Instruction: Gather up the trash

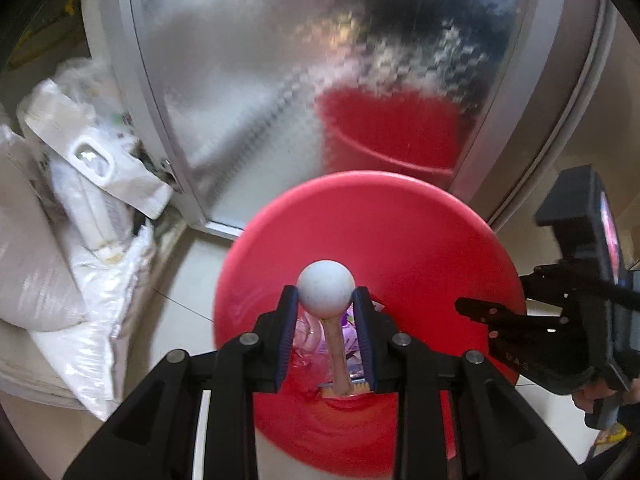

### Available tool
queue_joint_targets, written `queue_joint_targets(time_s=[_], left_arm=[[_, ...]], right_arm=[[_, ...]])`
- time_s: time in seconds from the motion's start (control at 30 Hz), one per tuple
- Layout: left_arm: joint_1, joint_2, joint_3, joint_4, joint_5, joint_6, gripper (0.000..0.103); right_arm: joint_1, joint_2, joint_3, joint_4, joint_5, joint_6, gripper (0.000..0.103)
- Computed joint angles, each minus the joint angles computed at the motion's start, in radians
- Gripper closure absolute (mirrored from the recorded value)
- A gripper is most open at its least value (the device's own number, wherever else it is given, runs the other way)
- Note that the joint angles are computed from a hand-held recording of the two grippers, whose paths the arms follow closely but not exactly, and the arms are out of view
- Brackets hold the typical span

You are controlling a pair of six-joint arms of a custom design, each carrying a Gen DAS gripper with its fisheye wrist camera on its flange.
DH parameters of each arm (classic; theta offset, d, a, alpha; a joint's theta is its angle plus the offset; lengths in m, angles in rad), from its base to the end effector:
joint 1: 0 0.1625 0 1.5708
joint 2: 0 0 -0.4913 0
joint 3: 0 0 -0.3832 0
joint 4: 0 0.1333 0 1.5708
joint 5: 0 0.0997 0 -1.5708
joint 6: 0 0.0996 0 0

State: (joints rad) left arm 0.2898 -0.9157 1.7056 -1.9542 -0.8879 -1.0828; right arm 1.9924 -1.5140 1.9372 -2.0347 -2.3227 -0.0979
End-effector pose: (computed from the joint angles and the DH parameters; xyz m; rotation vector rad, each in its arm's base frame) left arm -0.5478 -0.3680 0.1695 0.4208 2.4196 -0.6140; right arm 0.2559 -0.4111 0.4270 0.5973 -2.3227 0.2007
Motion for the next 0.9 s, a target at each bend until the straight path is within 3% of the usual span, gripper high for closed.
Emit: queue_joint_targets(time_s=[0.33, 0.4, 0.47, 0.57, 0.63, 0.77, 0.83, 0.9], left_arm=[[0.035, 0.041, -0.003, -0.016, -0.057, 0.004, 0.076], [0.037, 0.05, -0.011, 0.004, -0.053, -0.01, 0.07], [0.035, 0.055, -0.012, 0.007, -0.046, -0.01, 0.054], [0.025, 0.052, -0.003, -0.001, -0.019, -0.005, 0.041], [0.02, 0.048, -0.004, 0.005, -0.012, -0.008, 0.041], [0.013, 0.028, 0.006, 0.008, -0.01, -0.017, 0.041], [0.003, 0.021, -0.012, 0.069, -0.006, -0.047, 0.041], [-0.012, 0.009, -0.024, 0.12, 0.01, -0.072, 0.041]], right_arm=[[-0.007, -0.006, -0.01, 0.009, 0.008, -0.025, 0.083], [-0.002, -0.009, -0.008, -0.007, 0.0, -0.048, 0.083], [0.009, -0.012, -0.003, -0.032, -0.016, -0.076, 0.081], [0.022, -0.018, 0.003, -0.083, -0.028, -0.124, 0.07], [0.027, -0.024, 0.004, -0.105, -0.021, -0.14, 0.06], [0.045, -0.029, -0.001, -0.131, -0.006, -0.164, 0.052], [0.056, -0.027, -0.006, -0.141, 0.005, -0.186, 0.036], [0.073, -0.022, -0.014, -0.152, 0.012, -0.209, 0.03]])
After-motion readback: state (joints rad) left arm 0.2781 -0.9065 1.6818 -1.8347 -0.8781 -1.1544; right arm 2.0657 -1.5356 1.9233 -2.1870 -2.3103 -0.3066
